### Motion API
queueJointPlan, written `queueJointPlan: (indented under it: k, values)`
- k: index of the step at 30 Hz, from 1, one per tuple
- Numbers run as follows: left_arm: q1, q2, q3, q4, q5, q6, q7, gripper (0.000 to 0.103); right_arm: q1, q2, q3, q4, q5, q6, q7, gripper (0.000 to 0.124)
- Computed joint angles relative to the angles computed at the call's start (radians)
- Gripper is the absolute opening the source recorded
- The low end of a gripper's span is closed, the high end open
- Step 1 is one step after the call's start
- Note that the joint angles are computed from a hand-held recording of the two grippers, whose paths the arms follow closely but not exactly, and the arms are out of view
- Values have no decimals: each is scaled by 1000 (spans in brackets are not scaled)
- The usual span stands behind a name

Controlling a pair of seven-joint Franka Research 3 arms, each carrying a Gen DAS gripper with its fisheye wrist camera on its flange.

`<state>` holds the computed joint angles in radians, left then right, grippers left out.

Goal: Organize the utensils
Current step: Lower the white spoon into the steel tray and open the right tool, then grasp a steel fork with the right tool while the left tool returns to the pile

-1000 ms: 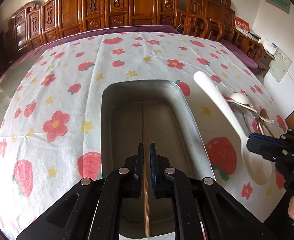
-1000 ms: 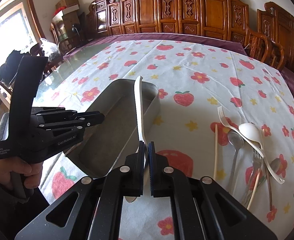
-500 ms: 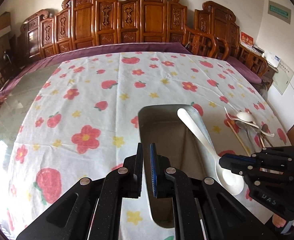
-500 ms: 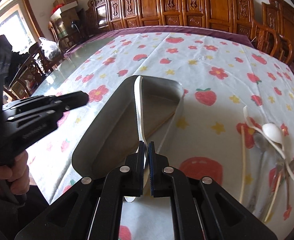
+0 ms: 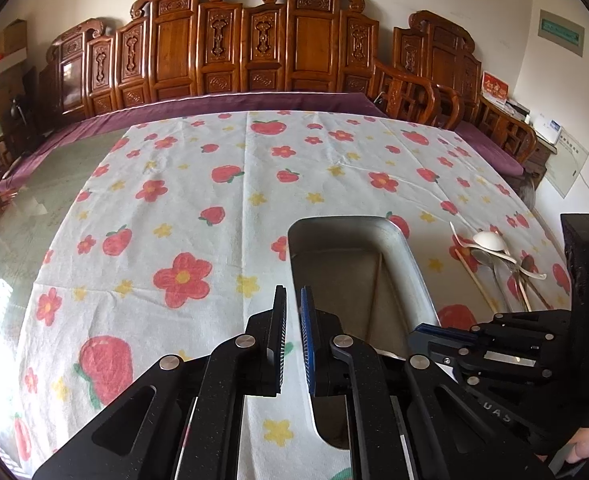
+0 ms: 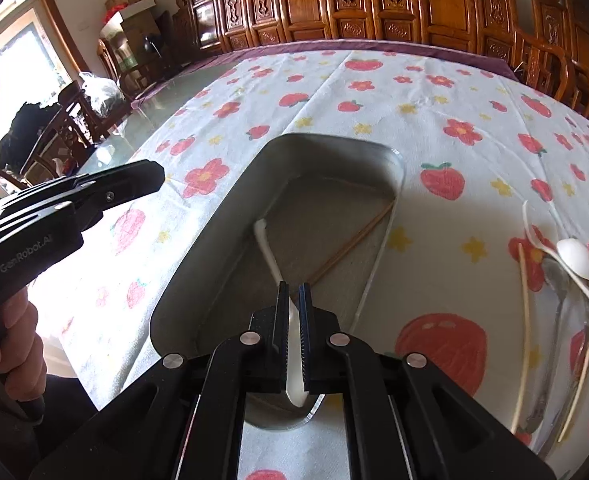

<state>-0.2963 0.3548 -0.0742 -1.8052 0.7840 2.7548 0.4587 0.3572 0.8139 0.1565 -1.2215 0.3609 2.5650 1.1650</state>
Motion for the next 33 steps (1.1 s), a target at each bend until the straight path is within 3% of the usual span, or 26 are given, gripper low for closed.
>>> queueJointPlan:
  k: [2,6,12,15,18,22,30,33]
  values:
    - [-6,2,0,6,7,3,-4,7,-17,-54,5,-83,11,60,-34,7]
    - [-27,19,-3,33,22,5,-4,22,-66,-159,15,-235,48,152,-97,7]
    - [-64,65,-12,99,13,-15,23,24,-120,-283,-25,-421,56,262,-145,7]
    - [-90,91,-10,137,13,-28,28,24,-142,-301,-59,-460,39,276,-138,7]
    - [-114,119,-7,175,12,-43,30,24,-158,-289,-86,-464,17,282,-119,7]
    - [-150,164,0,235,17,-70,30,24,-196,-249,-80,-440,17,291,-121,23]
    - [-199,236,12,329,10,-90,30,24,-206,-95,-77,-262,-2,220,-95,23]
    - [-211,252,17,346,6,-94,34,24,-176,-57,-113,-214,-38,193,-41,23]
